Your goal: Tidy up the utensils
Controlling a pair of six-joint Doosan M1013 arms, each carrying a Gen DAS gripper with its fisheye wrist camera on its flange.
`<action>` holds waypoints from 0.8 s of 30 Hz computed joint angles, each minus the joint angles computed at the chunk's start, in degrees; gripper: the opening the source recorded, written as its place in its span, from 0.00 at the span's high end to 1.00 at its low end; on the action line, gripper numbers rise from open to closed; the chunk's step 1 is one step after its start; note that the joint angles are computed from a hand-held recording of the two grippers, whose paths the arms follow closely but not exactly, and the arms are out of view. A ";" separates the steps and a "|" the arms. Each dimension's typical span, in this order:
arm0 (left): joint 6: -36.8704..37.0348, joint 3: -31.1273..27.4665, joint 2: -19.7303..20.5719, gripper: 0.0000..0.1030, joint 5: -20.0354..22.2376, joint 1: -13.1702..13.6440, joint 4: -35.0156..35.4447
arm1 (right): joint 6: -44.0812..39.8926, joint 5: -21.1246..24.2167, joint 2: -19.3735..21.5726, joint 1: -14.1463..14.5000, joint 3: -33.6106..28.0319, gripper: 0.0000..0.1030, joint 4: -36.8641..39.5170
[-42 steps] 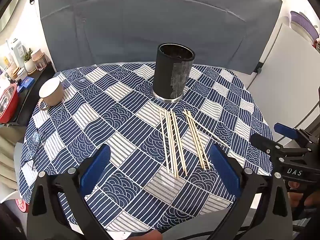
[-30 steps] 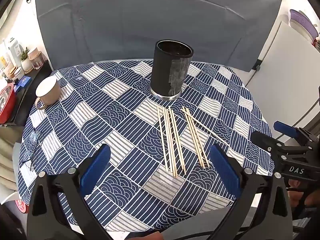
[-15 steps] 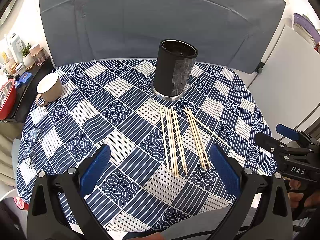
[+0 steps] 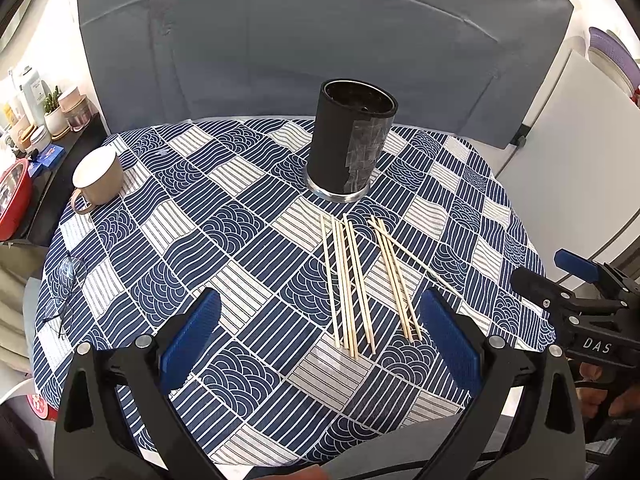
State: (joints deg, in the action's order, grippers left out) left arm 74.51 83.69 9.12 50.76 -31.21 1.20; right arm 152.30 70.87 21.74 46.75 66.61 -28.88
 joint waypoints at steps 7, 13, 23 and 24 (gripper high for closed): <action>-0.15 -0.46 0.45 0.06 0.77 -0.13 0.45 | -0.16 -0.21 0.01 -0.43 0.16 0.08 1.10; -0.41 -0.75 0.65 0.06 0.97 0.05 0.56 | -0.06 -0.37 0.03 -0.63 0.22 0.08 1.36; 0.28 -1.04 1.07 0.06 1.69 0.35 -0.36 | -0.68 -0.41 0.36 -0.74 -0.12 0.08 1.76; 0.29 -1.08 1.13 0.06 1.80 0.40 -0.42 | -0.71 -0.43 0.42 -0.80 -0.18 0.08 1.91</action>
State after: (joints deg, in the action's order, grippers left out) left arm 74.80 82.61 10.26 52.57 -30.81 0.78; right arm 151.60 70.44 22.17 45.95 66.43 -26.97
